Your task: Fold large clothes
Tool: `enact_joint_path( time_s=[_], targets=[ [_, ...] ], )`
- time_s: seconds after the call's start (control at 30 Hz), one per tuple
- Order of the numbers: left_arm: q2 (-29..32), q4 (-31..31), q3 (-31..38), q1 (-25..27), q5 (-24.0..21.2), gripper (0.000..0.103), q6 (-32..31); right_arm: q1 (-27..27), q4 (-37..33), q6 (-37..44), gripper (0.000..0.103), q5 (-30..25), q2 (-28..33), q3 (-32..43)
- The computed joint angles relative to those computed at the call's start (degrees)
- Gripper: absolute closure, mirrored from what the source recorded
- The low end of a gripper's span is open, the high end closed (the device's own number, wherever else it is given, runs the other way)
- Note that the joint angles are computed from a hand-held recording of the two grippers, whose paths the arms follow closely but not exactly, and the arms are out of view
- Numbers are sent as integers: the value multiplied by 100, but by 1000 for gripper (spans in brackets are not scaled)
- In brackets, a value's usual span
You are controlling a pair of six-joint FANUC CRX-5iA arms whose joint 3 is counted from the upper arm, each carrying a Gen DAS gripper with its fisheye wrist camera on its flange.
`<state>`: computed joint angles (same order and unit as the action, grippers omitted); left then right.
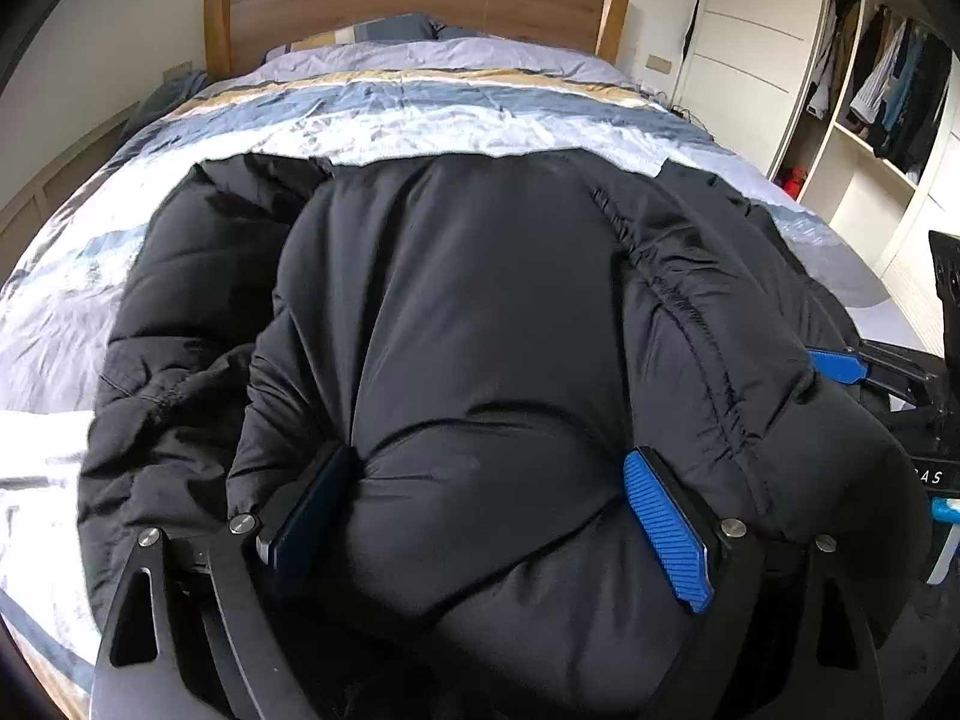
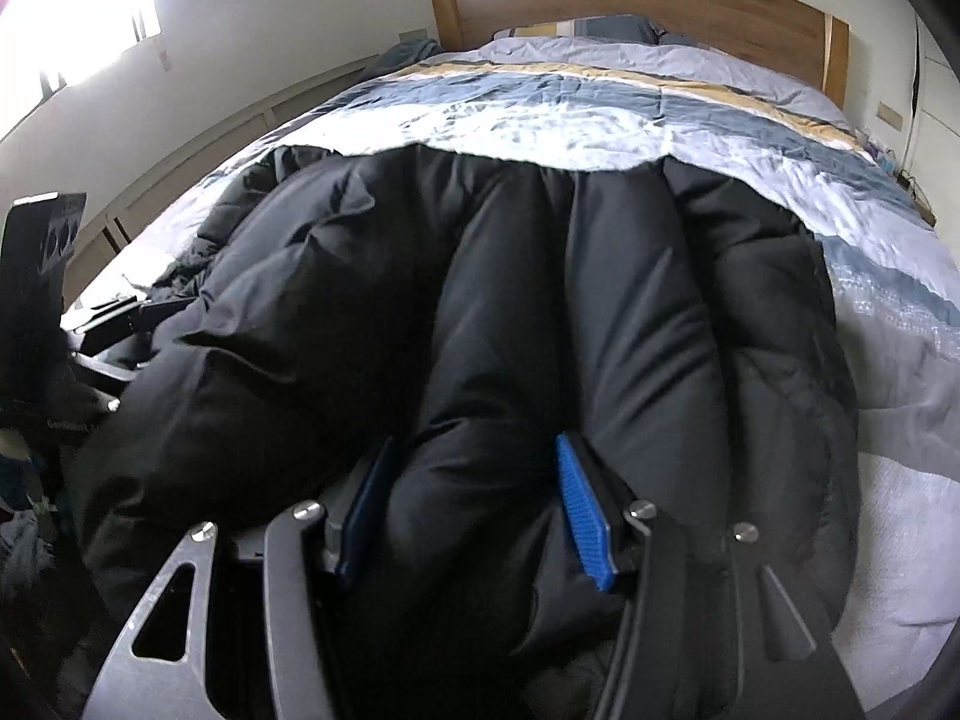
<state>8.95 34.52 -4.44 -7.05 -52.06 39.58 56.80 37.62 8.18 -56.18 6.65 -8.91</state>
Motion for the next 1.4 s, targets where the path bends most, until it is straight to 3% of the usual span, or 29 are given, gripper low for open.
enact_joint_path(
  time_s=[0.2,0.37,0.6,0.93,1.1,1.4],
  targets=[
    [6,-451,221,-59,-67,11,429,47,-60,-277,50,-225,43,133],
    [-360,-820,98,-51,-97,11,929,325,-164,-589,50,-748,19,356],
    [-1095,-761,-481,186,30,11,1286,849,-177,-1083,48,-1385,-50,528],
    [-2523,-608,-1448,547,483,11,995,1581,-98,-1867,47,-2282,-26,764],
    [-3071,-280,-1846,843,456,11,588,1972,7,-2547,46,-2468,-150,610],
    [-3822,208,-2377,1344,265,7,-2,2659,264,-3554,46,-3271,-301,532]
  ],
)
